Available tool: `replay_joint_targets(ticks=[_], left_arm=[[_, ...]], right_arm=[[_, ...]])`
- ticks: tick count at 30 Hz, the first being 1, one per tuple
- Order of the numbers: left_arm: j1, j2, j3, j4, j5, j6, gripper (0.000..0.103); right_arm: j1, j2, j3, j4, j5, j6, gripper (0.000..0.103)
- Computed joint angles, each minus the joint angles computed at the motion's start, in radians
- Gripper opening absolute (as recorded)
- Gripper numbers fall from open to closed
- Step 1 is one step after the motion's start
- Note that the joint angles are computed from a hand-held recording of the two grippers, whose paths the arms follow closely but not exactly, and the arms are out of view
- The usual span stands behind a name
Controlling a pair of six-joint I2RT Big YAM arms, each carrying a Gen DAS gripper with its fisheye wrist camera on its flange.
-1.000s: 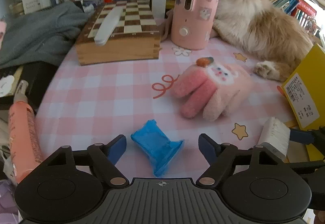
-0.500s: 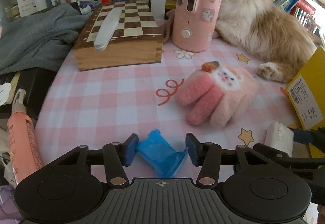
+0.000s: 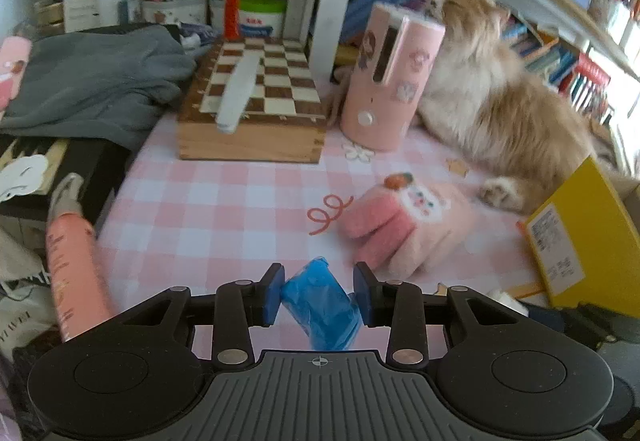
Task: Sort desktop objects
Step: 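Carry the white charger and blue item over the yellow box with both tools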
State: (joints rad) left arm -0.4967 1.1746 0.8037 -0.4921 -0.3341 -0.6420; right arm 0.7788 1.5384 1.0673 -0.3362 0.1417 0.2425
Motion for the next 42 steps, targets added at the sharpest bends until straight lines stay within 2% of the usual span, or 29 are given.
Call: replay_joint_targets(ticks=[11, 22, 33, 42], left_arm=[[-0.082, -0.152, -0.053, -0.039, -0.079, -0.047, 0.035], [-0.212, -0.284, -0.096, -0.070, -0.156, -0.126, 0.034], [-0.368, -0.409, -0.140, -0.171, -0.280, -0.243, 0.033], [-0.504, -0.468, -0.154, -0.264, -0.383, -0.365, 0.033]], right_arm=[[0.046, -0.090, -0.066, 0.022, 0.031, 0.040, 0.063], [0.108, -0.223, -0.153, 0.011, 0.102, 0.105, 0.063], [0.202, -0.348, -0.222, -0.062, 0.193, 0.175, 0.063], [0.268, -0.419, -0.243, -0.109, 0.244, 0.180, 0.063]])
